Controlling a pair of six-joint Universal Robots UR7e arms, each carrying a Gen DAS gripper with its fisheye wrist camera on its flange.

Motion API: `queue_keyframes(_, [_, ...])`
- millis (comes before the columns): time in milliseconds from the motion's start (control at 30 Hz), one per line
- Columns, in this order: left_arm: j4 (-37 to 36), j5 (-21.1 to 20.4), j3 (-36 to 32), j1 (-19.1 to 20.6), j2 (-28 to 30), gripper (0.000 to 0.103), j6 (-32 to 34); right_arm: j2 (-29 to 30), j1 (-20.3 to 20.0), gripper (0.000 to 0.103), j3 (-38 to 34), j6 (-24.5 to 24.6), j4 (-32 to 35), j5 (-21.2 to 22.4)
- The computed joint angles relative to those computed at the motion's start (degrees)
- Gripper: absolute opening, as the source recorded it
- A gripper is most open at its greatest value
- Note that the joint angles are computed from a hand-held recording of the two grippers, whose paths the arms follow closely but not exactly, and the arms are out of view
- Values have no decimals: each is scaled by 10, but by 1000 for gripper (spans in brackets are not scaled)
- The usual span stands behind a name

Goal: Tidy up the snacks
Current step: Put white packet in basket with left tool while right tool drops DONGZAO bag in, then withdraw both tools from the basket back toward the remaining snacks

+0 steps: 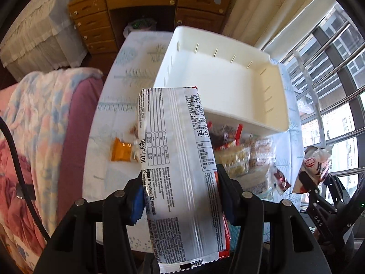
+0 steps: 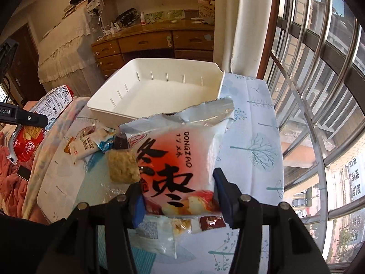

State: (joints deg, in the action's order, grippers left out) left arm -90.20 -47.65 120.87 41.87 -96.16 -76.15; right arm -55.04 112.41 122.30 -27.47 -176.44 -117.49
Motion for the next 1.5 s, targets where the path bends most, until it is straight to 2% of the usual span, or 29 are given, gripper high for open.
queue_keyframes(267, [-25,51,-75,30,36,53,115,55,25,53,-70,7,-8,22])
queue_keyframes(467, [-103,70,-107,74,74,53,219,105,34,53,-132,8,0,27])
queue_keyframes(767, [-290,65,-109,138,128,53,378,173,25,54,-208,11,22,57])
queue_keyframes(933, [-398,49,-97,168,155,53,453,202,16,54,-234,13,31,74])
queue_keyframes(1000, [-423,47,-92,175,163,53,467,211,12,54,-241,15,37,80])
queue_keyframes(1167, [-418,51,-98,190,178,54,461,224,9,55,-258,24,58,79])
queue_keyframes(1200, [-422,55,-98,189,178,56,462,224,8,57,-260,31,65,79])
queue_keyframes(1267, [-436,60,-96,186,177,83,469,224,6,64,-265,44,76,79])
queue_keyframes(1300, [-444,65,-94,183,175,86,470,222,4,71,-264,49,76,82])
queue_keyframes(1333, [-449,71,-91,180,173,87,469,220,3,74,-260,51,73,84])
queue_keyframes(1500, [-408,96,-87,164,159,87,416,205,0,77,-248,61,64,88])
